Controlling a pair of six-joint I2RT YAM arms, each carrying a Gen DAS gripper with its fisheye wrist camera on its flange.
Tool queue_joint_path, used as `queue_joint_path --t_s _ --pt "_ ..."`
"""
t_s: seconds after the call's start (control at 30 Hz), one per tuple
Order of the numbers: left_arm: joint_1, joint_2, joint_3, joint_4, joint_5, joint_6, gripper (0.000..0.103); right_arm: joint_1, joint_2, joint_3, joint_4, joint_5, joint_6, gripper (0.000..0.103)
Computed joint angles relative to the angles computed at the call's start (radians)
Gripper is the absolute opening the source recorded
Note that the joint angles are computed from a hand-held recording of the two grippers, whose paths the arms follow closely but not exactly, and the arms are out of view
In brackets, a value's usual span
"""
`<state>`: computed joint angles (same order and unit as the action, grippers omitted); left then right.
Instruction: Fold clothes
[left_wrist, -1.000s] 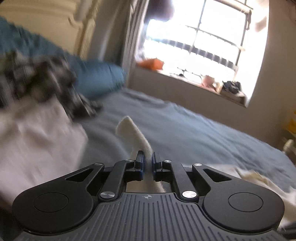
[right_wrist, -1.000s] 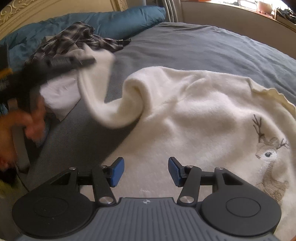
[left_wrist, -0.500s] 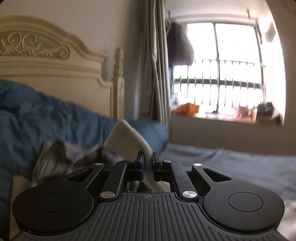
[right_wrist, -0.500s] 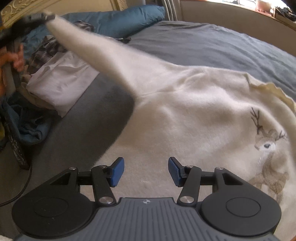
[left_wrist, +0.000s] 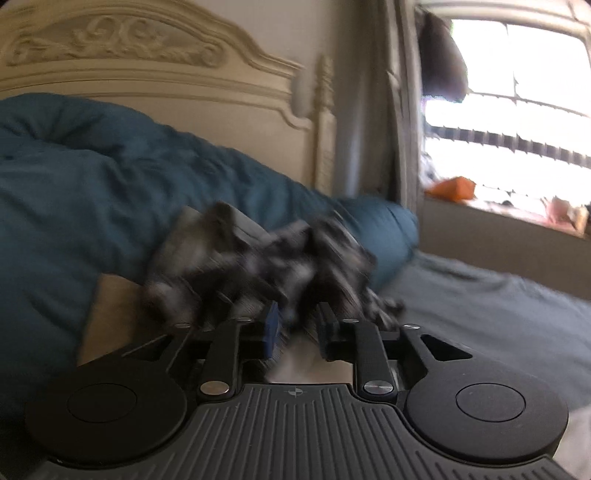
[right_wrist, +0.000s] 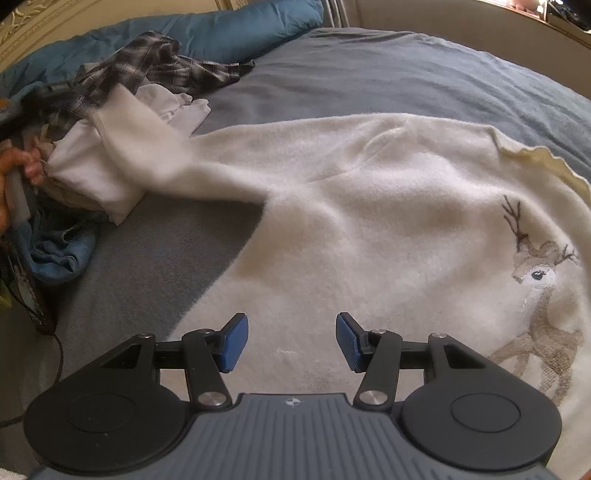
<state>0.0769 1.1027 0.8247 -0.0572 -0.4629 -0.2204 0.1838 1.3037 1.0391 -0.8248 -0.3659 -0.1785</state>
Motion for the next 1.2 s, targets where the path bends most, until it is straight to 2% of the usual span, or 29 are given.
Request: queue_joint_path --t_s 0.17,0.27,0.37,0.43,0.53,0.63,0.77,0.83,0.93,1.0,1.1,1.2 --pt "-0.063 -0.073 -0.010 -0.089 0.018 -0.065 0.024 -0.021 -0.010 0.003 0.008 -0.007 -0.005 0.055" --pt "-0.151 -0.119 -0.033 -0.167 0.097 -0.099 0.025 -0.048 -0.007 0.019 0.016 -0.010 -0.017 0.055" --pt "-0.240 -0.136 -0.061 -0.264 0.253 -0.177 0.032 -0.089 0.020 0.058 0.022 -0.010 -0.013 0.055" --pt "-0.234 -0.083 -0.061 -0.306 0.459 -0.282 0.032 -0.118 0.047 0.084 0.022 -0.022 0.005 0.054" --pt "-0.198 0.042 -0.076 -0.261 0.737 -0.448 0.032 -0.151 0.076 0.104 0.028 -0.046 0.031 0.051" --pt "-0.195 0.184 -0.043 -0.215 0.841 -0.527 0.033 -0.169 0.103 0.108 0.023 -0.075 0.036 0.047" --pt "-0.234 0.281 -0.013 -0.170 0.761 -0.573 0.035 -0.163 0.152 0.113 0.018 -0.091 0.020 0.040" --pt "-0.225 0.314 -0.014 -0.133 0.739 -0.588 0.034 -0.145 0.189 0.121 0.034 -0.086 0.016 0.033" --pt "-0.238 0.337 -0.030 -0.064 0.657 -0.594 0.028 -0.108 0.280 0.150 0.077 -0.079 0.027 0.027" --pt "-0.274 0.335 -0.029 -0.053 0.580 -0.568 0.021 -0.078 0.342 0.170 0.136 -0.067 0.061 0.024" --pt "-0.319 0.328 -0.042 -0.026 0.484 -0.533 0.020 -0.037 0.415 0.201 0.240 -0.051 0.130 0.022" --pt "-0.332 0.325 -0.059 0.000 0.453 -0.525 0.020 -0.026 0.465 0.243 0.305 -0.056 0.216 0.022"
